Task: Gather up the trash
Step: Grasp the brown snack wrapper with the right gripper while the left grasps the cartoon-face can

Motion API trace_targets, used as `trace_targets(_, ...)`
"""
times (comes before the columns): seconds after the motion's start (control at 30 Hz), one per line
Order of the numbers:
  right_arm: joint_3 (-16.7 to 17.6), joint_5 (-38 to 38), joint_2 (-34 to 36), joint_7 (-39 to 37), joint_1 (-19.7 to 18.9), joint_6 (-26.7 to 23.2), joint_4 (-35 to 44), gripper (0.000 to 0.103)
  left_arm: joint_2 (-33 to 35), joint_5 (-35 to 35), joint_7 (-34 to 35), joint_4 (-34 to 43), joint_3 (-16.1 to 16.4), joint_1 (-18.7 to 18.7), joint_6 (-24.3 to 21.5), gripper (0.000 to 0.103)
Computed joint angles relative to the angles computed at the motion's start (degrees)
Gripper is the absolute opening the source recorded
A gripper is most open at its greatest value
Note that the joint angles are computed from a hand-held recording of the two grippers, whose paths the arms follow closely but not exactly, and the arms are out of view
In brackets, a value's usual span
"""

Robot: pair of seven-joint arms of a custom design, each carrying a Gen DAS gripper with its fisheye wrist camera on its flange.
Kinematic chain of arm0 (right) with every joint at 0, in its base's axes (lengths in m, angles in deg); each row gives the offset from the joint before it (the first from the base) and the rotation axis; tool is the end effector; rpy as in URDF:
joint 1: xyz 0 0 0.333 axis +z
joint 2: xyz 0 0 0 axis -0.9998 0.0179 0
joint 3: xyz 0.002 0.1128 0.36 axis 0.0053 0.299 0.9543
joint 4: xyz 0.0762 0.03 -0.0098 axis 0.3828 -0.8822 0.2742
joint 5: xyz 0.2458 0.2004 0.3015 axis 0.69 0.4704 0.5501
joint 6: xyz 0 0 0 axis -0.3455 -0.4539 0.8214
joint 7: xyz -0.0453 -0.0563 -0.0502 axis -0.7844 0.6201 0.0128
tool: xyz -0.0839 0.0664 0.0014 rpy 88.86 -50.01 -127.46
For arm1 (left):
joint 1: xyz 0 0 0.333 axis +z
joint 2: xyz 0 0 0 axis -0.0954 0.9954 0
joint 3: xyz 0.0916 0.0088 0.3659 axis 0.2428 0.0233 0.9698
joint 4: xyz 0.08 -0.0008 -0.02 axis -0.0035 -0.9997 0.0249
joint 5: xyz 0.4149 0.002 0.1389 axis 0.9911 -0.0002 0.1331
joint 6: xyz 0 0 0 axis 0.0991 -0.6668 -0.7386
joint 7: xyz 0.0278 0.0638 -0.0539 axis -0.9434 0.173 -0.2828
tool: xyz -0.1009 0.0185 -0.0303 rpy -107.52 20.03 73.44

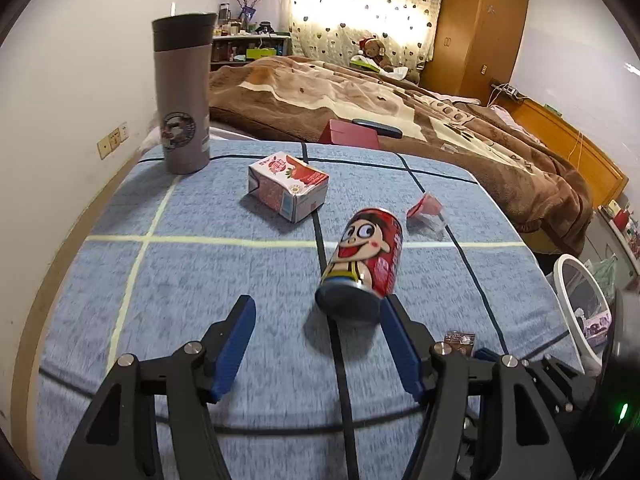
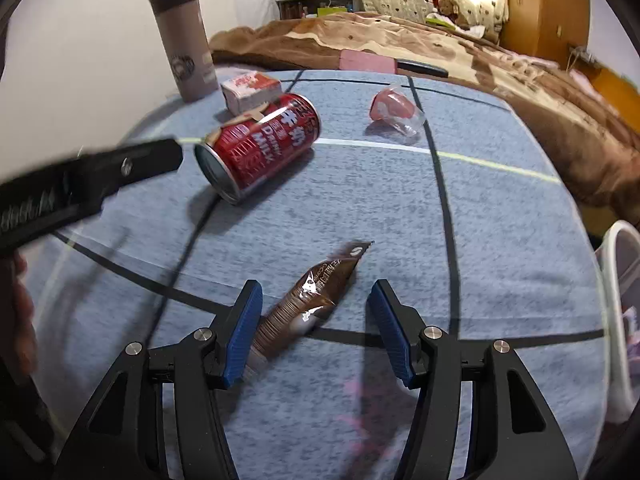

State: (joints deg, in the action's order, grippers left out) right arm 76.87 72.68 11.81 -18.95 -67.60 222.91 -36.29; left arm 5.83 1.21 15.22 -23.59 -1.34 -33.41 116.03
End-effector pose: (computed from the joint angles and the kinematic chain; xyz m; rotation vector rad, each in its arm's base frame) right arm 0.7107 0.3978 0.4901 -2.3339 0.9717 -0.2636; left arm 0.6370 -0.4067 0.5108 -2.1651 1.2024 -0.6708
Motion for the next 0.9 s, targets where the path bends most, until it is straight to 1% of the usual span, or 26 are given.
trace_targets(0.03,-0.66,-1.13,-0.34,0.15,0.57,1.12,-0.75,0.058,0.21,-0.28,0.38,0.09,0.02,0.46,1.08,0.067)
trace_targets(0.17,-0.65,-1.19,-0.58,0.08,0.12,1.44,-0.99,0.058,1.98,-1.89,3.87,2.34,0.33,1.31,2.34,0.067)
trace_targets(0.2,-0.24,-0.57,-0.76,-0.49,-0.49,1.40,-1.26,0.057,2.42,-2.17,4.49,2.83,0.52,1.37,2.82,0.068)
trace_targets(0.23,-0.08,-0.22,-0.71,-0.69,-0.75,1.27,-1.15,0.054,2.90,-2.74,5.48,3.30,0.60,1.60,3.58,0.068)
trace_targets(0.27,-0.25,-0.40,-0.61,-0.62,-0.64,1.47,-1.05,0.048,3.37,-3.33,6.27,3.75,0.75,1.75,4.22,0.068)
trace_targets(0.33,-0.13,-0.14,-0.47,-0.94,-0.95,1.47,-0.87,0.043,4.08,-4.52,8.00,4.27,1.07,1.96,5.29,0.068)
trace_targets(0.37,-0.06,0.06,-0.33,-1.03,-1.07,1.34,-0.64,0.038,4.49,-5.08,8.63,4.74,1.27,1.90,5.28,0.068)
trace_targets(0.4,-0.06,0.18,-0.28,-1.13,-1.15,1.48,-0.62,0.035,4.94,-5.62,9.34,5.23,1.44,1.86,5.37,0.068)
trace_targets(0.43,0.26,0.68,-0.10,-1.55,-1.47,1.28,-0.37,0.035,5.28,-5.94,9.79,5.51,1.66,1.79,5.78,0.068)
trace_targets(0.5,0.44,1.33,0.33,-1.84,-1.71,0.85,0.29,0.028,5.87,-6.92,10.64,5.81,1.93,1.93,7.18,0.068)
trace_targets(0.6,0.44,1.74,1.01,-2.05,-1.81,0.35,1.31,0.022,6.57,-8.36,11.67,6.30,2.44,1.85,8.07,0.068)
trace_targets(0.7,0.65,2.36,1.49,-2.53,-2.00,-0.14,2.03,0.022,7.40,-9.37,12.82,7.42,2.91,1.44,7.20,0.068)
trace_targets(0.9,0.45,2.47,1.86,-2.50,-1.80,-0.32,2.61,0.022,8.49,-10.57,13.66,8.70,3.72,1.18,7.41,0.068)
